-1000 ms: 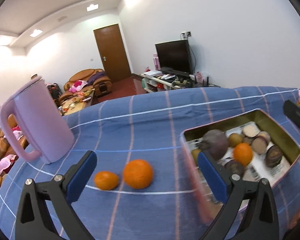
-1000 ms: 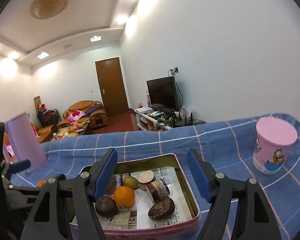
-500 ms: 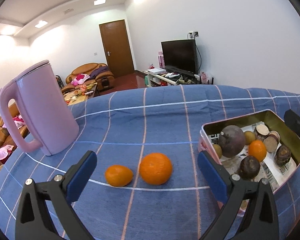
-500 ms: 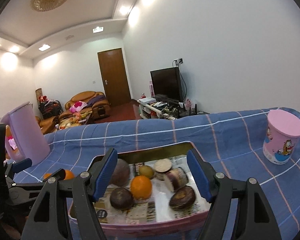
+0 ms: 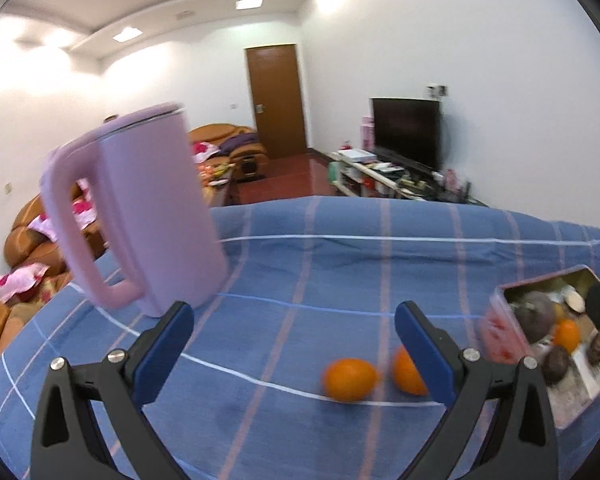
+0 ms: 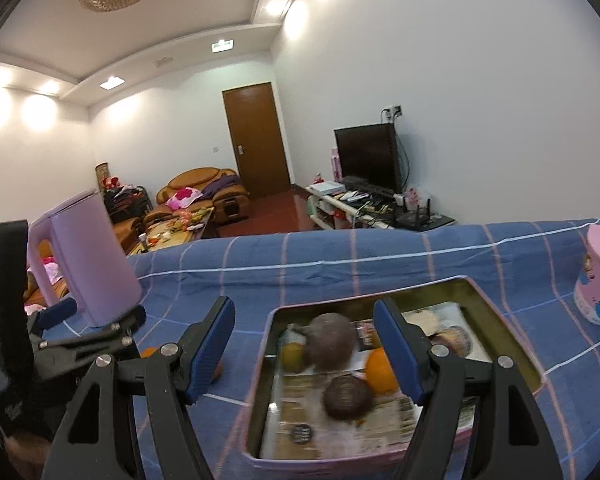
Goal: Organize fruits
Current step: 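Move both grippers back toward the two remaining oranges, then grasp the large orange with the right gripper while the left gripper grasps the small orange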
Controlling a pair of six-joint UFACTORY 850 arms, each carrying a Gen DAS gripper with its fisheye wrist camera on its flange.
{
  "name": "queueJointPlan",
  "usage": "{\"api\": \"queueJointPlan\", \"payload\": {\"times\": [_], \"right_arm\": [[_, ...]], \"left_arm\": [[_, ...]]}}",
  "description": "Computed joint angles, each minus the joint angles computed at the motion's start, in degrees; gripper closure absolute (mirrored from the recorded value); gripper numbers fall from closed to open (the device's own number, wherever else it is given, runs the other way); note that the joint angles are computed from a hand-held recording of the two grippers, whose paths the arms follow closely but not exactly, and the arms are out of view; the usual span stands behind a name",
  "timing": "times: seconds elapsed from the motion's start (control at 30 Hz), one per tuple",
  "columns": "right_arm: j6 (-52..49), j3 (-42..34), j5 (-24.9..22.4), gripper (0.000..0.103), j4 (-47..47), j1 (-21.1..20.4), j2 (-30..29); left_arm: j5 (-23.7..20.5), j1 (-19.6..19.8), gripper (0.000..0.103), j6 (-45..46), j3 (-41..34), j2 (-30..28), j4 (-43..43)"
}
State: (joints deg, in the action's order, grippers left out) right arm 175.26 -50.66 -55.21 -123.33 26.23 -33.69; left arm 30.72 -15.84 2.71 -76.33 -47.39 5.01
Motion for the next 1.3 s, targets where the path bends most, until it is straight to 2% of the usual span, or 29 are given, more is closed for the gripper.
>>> {"api": "queueJointPlan", "payload": {"times": [0.17,0.23,0.3,0.33,0.4,0.6,0.8,0.97,1.3], "right_arm": [[-2.33,-3.45,2.33,0.031,-0.22,0.53,-2.20],[-4.35,-5.03,3.51,0.040,-0.94,0.65,-3.08],[-4.69,-6.51,6.44,0.054,-2.86,0.12,-3.74],[-4.05,-7.36,8.45,0.055,-4.54,-0.37,-4.09],[-2.99,-9.29,12.02,0.055,-6.78,-1.10,-5.12],[-8.66,-15.19,18.99,0.055,-5.86,-1.92,-8.68],[-17.41,-20.20,26.22,0.055,-1.05,-3.10,-11.70],[-26.68,-23.61,29.05,0.055,5.69,-3.49,-13.61],[-42.42,-27.29,28.80,0.053,17.17,-3.17,-15.42]], "left_arm": [[0.22,1.96,0.000,1.56,-2.56,-1.88,-4.26],[0.20,2.15,0.000,3.13,-3.26,-2.45,-6.18],[-1.24,2.39,0.000,2.47,-4.27,-3.07,-6.17],[-1.58,2.52,0.000,1.81,-4.31,-3.10,-5.54],[-1.81,2.38,0.000,3.10,-4.40,-3.19,-6.89],[-1.89,1.90,0.000,8.42,-5.04,-3.48,-13.02],[-3.52,1.82,0.000,10.58,-6.35,-4.19,-15.63],[-3.31,1.77,0.000,10.33,-6.25,-4.13,-15.08],[-2.83,1.15,0.000,12.65,-5.94,-4.06,-16.42]]}}
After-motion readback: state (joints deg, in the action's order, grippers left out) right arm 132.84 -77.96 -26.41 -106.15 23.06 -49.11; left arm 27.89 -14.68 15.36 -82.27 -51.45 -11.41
